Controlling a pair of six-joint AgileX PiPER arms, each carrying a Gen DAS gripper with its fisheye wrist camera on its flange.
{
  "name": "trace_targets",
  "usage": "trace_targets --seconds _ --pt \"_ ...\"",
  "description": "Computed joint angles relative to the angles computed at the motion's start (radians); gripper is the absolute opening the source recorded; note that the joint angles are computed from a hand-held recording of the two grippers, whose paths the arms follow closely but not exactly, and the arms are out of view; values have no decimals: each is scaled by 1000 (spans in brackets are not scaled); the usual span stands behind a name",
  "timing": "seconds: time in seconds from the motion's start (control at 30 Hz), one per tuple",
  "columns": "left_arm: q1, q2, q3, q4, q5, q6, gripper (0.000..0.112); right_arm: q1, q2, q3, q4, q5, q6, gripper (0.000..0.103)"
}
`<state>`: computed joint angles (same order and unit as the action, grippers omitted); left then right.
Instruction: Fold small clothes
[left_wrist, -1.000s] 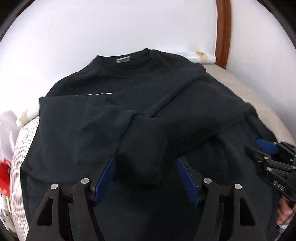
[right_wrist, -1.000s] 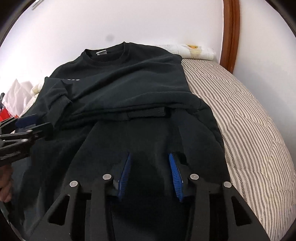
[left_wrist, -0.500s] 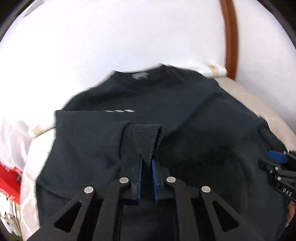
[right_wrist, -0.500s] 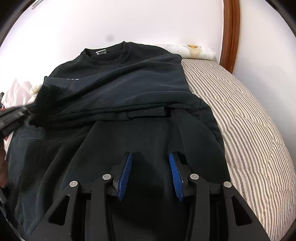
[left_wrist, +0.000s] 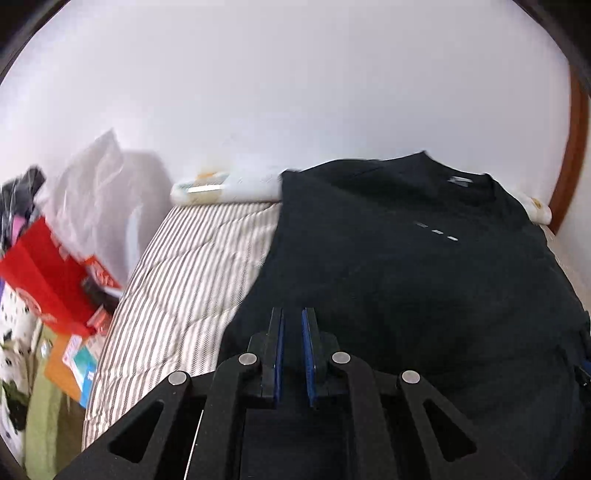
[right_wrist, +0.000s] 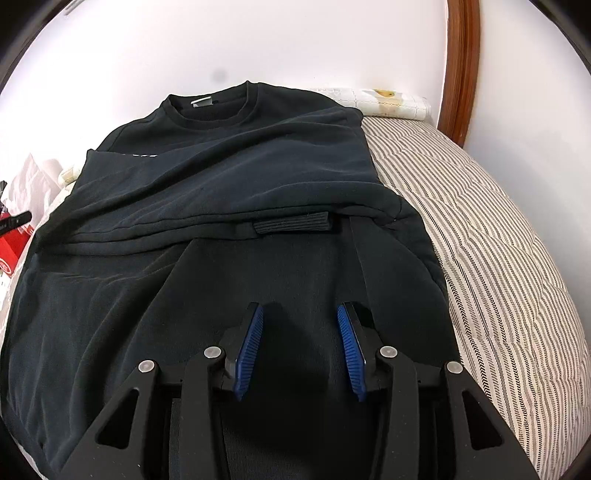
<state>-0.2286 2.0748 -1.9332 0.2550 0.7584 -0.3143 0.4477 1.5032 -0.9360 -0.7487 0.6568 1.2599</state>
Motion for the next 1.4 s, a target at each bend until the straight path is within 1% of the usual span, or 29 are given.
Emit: trace_targets --seconds 0.03,0.07,0.13,0.2,0.23,0.27,0.37,0.4,0.47,0.5,0.57,0.6,0.63,0.67,0.77,0.8,0.83,0.9,0.93,1.0,1.03,1.1,1.17,1.27,1.3,1.33,1.37,1.4 --pt "13 15 -22 -35 14 26 14 2 1 -1 -1 2 2 43" --pt "38 21 -23 -108 16 83 17 1 1 -1 -1 2 1 43" --pt "80 32 -28 -258 19 181 40 3 4 -4 -4 7 2 43" --pt "105 36 -14 -355 -7 237 46 3 6 -5 -4 8 0 43" --pt "98 33 4 -368 -23 240 46 3 6 -5 -4 7 0 43" --pt "97 55 -18 -385 -12 250 46 2 6 -5 -4 7 0 43" --pt "89 142 -140 -420 57 281 46 3 8 -6 -7 11 0 43" --pt "78 174 -189 -393 75 267 46 3 8 -6 -7 11 -1 43" --pt "67 205 -230 -369 71 257 45 7 12 -10 -11 20 0 43" --pt "64 217 -249 -364 77 251 42 8 13 -11 -11 21 -1 43" --pt "56 240 -285 -355 99 218 31 6 10 -8 -9 18 -3 43" --pt "45 238 -280 -314 89 173 18 5 9 -7 -9 17 -3 43" --pt "35 225 -260 -267 73 137 10 6 9 -8 -9 18 -2 43" --pt "30 211 -241 -252 53 131 10 5 9 -7 -9 17 -3 43" --pt "40 136 -149 -253 -43 129 8 6 9 -7 -9 17 -2 43" --pt "47 118 -135 -256 -66 131 6 6 9 -7 -9 17 -2 43" --pt "54 117 -149 -250 -72 124 6 6 9 -7 -9 17 -1 43" --pt "64 144 -206 -233 -51 99 6 7 10 -7 -9 17 -1 43" --pt "62 180 -267 -199 -15 80 6 7 9 -7 -9 18 -1 43" --pt "55 213 -308 -134 15 44 6 7 9 -7 -9 18 0 43" --pt "54 244 -349 -122 49 41 6 7 8 -7 -8 17 0 43" --pt "55 270 -375 -126 87 43 6 5 7 -7 -5 16 -4 43" --pt "54 267 -359 -135 99 51 6 5 7 -6 -5 15 -4 43" --pt "42 244 -321 -106 104 62 9 3 5 -4 -4 11 -4 44" --pt "43 237 -313 -116 107 81 12 2 4 -3 -3 9 -7 44" --pt "44 224 -293 -125 106 94 19 1 4 -3 -3 8 -8 44" --pt "45 200 -255 -129 92 96 22 1 4 -3 -3 8 -9 45" --pt "47 171 -206 -131 69 92 29 1 5 -4 -1 7 -12 46"
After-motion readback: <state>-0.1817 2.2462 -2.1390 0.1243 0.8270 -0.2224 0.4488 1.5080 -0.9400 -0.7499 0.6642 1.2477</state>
